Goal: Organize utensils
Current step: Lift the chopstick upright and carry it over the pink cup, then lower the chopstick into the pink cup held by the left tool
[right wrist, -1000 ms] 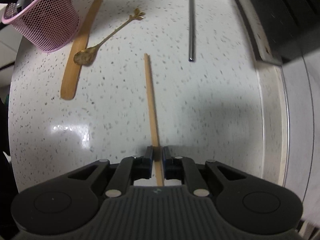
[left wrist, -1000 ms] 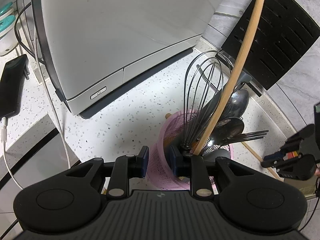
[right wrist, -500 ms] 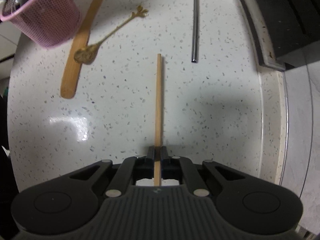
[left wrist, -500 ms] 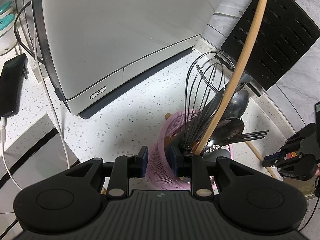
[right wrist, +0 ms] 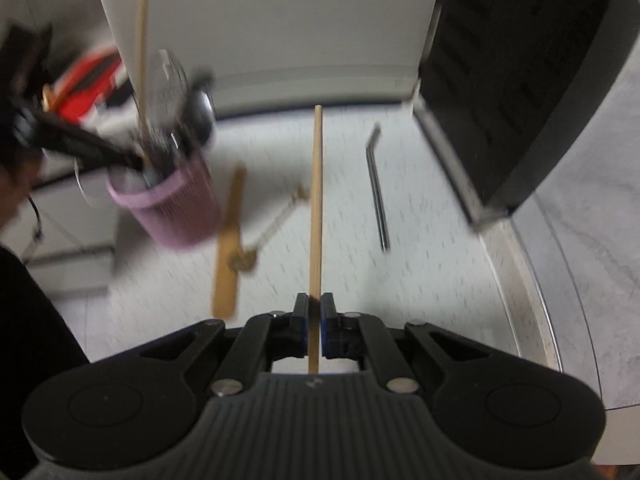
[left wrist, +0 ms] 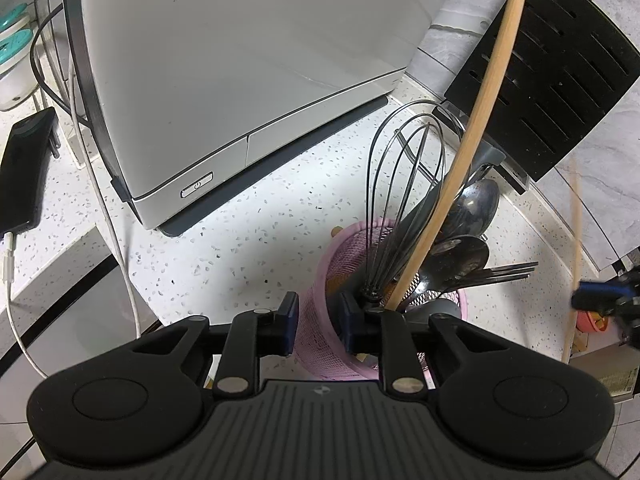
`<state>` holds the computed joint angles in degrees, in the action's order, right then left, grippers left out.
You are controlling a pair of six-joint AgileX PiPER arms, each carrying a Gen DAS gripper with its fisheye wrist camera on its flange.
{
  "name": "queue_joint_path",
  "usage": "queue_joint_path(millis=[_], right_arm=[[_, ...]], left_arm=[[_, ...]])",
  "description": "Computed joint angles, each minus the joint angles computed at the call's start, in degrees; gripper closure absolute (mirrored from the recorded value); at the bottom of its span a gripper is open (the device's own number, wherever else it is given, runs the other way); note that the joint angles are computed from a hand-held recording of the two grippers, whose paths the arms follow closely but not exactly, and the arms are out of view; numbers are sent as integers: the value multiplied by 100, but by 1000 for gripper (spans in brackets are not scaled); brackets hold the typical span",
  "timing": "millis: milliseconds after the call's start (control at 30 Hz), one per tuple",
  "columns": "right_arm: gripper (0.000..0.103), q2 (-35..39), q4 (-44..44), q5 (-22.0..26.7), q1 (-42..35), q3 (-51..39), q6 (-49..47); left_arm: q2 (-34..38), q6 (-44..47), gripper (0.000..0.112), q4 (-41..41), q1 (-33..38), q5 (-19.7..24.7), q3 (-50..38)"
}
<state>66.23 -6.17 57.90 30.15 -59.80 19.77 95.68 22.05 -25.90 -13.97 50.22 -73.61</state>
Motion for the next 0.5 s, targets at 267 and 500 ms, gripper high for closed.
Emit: queue_joint_path(millis=[267, 500], right_arm=[[102, -470, -1495, -1575, 938, 383, 2277], [101, -404, -3081, -2413, 1434, 611, 4116]], left_arm=[[-21, -130, 94, 61, -50, -60, 21], [-24, -143, 94, 82, -50, -45, 2]])
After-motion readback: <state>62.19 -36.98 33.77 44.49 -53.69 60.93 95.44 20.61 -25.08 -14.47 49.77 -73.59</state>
